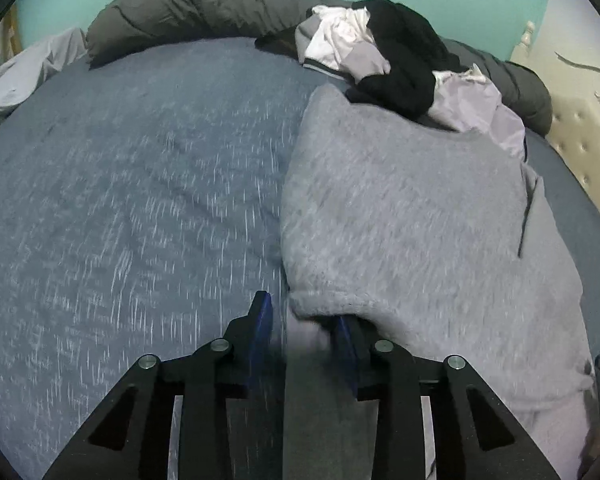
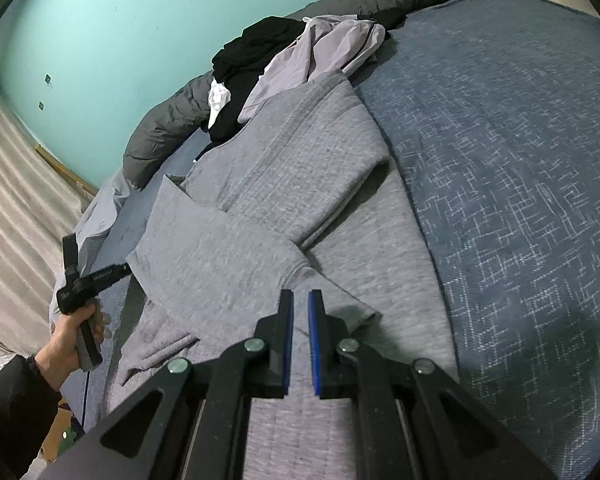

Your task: Fold clothes

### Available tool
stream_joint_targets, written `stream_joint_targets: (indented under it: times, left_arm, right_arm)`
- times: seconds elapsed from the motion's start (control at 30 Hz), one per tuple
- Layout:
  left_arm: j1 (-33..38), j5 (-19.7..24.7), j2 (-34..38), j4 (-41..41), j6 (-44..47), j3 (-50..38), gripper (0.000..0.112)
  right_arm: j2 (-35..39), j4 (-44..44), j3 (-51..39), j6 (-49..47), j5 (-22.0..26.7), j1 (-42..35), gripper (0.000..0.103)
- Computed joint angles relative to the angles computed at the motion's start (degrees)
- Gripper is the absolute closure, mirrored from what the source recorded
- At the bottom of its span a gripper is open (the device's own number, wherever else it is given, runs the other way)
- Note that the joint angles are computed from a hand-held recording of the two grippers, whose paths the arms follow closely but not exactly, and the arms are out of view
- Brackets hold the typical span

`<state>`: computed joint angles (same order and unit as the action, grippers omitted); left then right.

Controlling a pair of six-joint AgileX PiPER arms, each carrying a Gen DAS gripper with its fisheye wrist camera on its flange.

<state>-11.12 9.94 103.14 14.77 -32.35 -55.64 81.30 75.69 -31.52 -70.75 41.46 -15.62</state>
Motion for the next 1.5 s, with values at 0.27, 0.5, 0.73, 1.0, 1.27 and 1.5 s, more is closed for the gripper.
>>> stream_joint_targets:
  times: [0.27, 0.5, 0.73, 1.0, 1.27, 1.5]
  left_arm:
    - [1.2, 3.7, 3.5, 0.8, 4.9, -4.2, 0.094]
    - [0.8, 4.7, 2.4, 10.4, -2.3, -5.5, 0.102]
    - [-0.9, 9.9, 0.3, 22.9, -9.5, -7.6, 0.103]
    - [0.4, 15.2, 4.0, 11.5, 0.1, -8.8, 0.1]
    - [7.4, 12.3, -3.4, -3.3, 7.9, -5.1, 0.061]
    - [5.1, 17.7, 4.7, -17.8, 22.7, -22.0, 0.049]
  right_arm:
    - [1.3, 0.3, -0.7, 0.2, -0.2, 0.6, 0.096]
    - [2.1, 0.9, -1.0, 0.3, -1.1, 2.7, 0.096]
    - [2.6, 1.0, -1.3, 0.6, -1.3, 2.8, 0.096]
    - [3.1, -0.2, -1.7, 1.6, -1.0, 3.7, 0.096]
    - [3.8, 0.7, -2.8, 1.3, 0.3, 2.4, 0.096]
    - [4.6, 1.6, -3.9, 0.8, 0.3, 2.7, 0.096]
